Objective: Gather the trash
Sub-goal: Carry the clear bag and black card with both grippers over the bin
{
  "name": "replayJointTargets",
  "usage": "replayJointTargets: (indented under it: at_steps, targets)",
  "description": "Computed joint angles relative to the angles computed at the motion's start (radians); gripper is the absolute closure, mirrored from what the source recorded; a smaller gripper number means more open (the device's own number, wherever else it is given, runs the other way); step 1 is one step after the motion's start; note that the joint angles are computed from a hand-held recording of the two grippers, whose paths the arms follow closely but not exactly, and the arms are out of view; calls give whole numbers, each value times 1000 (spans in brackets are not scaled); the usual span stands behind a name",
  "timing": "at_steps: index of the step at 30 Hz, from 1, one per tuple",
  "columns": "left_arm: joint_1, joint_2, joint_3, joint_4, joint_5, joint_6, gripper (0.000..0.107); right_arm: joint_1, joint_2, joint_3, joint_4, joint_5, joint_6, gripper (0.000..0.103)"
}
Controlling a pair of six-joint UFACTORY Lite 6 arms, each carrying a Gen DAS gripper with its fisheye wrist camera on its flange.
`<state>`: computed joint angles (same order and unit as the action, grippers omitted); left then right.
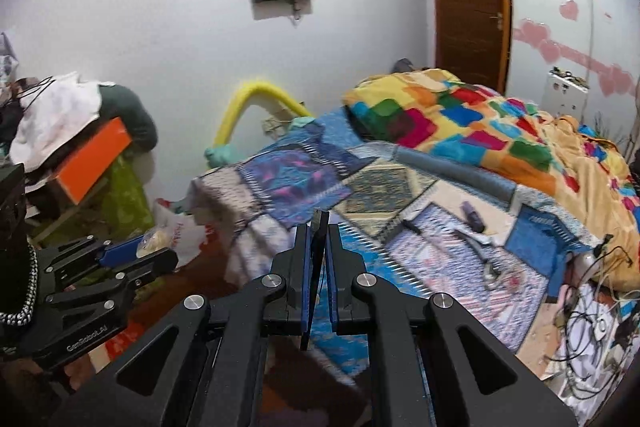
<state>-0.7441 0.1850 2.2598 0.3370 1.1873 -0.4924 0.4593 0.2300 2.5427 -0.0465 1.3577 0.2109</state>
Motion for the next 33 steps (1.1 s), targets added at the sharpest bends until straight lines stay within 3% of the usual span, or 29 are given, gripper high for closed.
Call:
replayJointTargets:
  at_steps: [10,17,23,33]
  targets:
    - [216,-395,-533,-114,-82,98,79,297,-58,-283,-133,-128,219,96]
    - [426,-563,-841,-279,-133,256,79,410,15,-330,-151,-170,299,96]
    - [590,-614,-1044,-411,-188,399,79,445,119,-336,-128,-188,315,96]
    - [721,-517,-1254,-521,-295,516,79,423,367,-257,-7,-194,257,96]
